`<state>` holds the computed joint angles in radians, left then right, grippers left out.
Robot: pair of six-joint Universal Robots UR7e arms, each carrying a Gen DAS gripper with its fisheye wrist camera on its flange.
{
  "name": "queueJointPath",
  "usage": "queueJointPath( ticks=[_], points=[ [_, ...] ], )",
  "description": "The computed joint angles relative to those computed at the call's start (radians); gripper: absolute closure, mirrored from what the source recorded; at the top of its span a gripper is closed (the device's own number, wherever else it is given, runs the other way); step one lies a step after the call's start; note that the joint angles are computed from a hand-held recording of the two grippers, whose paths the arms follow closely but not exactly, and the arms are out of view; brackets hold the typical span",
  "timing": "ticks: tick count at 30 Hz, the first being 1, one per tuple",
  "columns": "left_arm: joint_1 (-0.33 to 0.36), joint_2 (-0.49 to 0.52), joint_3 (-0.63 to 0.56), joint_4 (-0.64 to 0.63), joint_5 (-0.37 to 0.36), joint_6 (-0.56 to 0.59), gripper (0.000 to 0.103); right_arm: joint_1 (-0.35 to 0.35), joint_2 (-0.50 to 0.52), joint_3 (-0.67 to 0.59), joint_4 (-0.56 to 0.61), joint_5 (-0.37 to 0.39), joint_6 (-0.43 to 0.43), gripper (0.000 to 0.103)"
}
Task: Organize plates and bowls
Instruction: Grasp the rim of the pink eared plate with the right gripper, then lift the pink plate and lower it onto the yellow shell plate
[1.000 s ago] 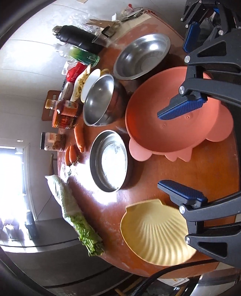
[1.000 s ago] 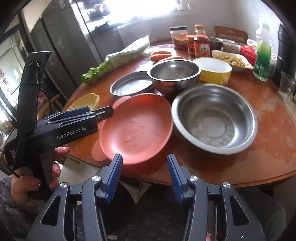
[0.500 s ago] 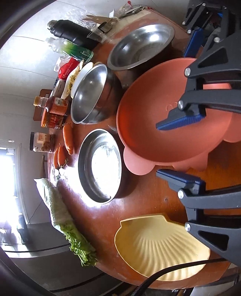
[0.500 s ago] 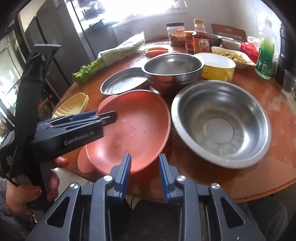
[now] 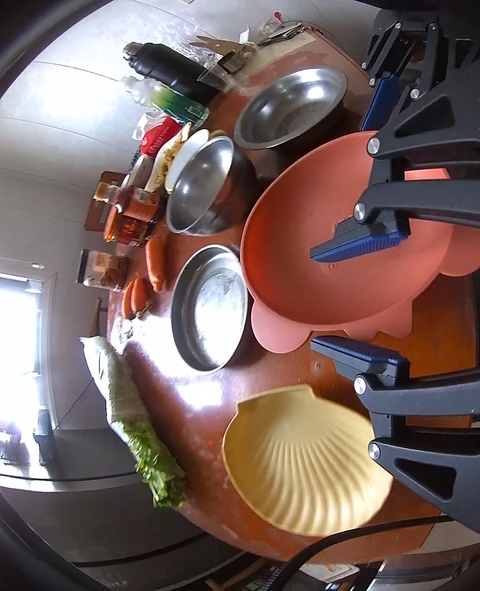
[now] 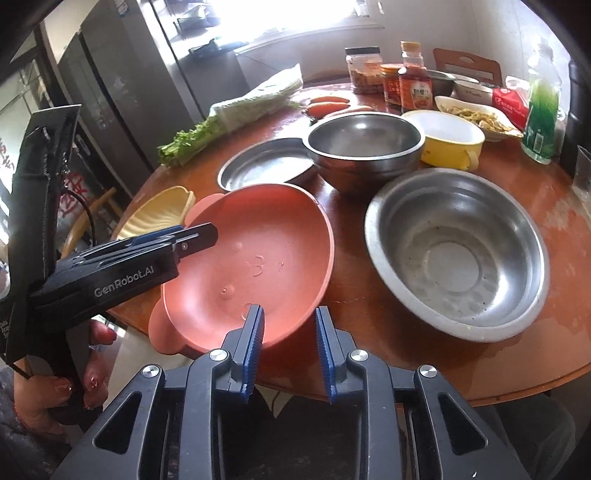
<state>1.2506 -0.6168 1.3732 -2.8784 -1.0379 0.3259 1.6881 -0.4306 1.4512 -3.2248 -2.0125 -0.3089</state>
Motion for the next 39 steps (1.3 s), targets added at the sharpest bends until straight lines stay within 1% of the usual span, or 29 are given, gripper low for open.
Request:
queueJointPath(
  ticks=[3,5,6,8,11,17,25,29,34,39],
  points=[
    [0.003,-0.020,0.012,-0.016,-0.012,-0.005,0.061,0.009,0.004,-0.009,0.003,0.019,-0.010,0.074],
    [0.002,-0.031,0.022,-0.037,0.001,-0.002,0.061,0.022,0.013,-0.027,0.013,0.015,-0.021,0.074],
    [0.002,-0.033,0.022,-0.047,0.006,-0.001,0.061,0.029,0.022,-0.037,0.005,0.013,-0.039,0.074],
    [0.008,-0.039,0.019,-0.052,0.010,-0.011,0.061,0.040,0.043,-0.070,0.015,0.005,-0.058,0.074],
    [0.019,-0.057,0.015,-0.051,0.007,-0.030,0.061,0.051,0.062,-0.118,0.045,0.027,-0.060,0.074],
    [0.028,-0.081,-0.002,-0.090,0.036,-0.011,0.061,0.087,0.126,-0.256,0.101,0.052,-0.120,0.074],
    [0.057,-0.070,-0.091,-0.079,0.067,0.002,0.061,0.118,0.238,-0.486,0.248,0.068,-0.160,0.074],
    [0.072,-0.059,-0.130,-0.060,0.065,0.003,0.061,0.124,0.295,-0.594,0.325,0.065,-0.163,0.073],
    [0.094,-0.051,-0.155,-0.045,0.063,-0.010,0.061,0.119,0.343,-0.683,0.415,0.070,-0.153,0.073],
    [0.118,-0.034,-0.175,-0.013,0.069,-0.032,0.061,0.111,0.388,-0.753,0.480,0.061,-0.147,0.073]
  ],
)
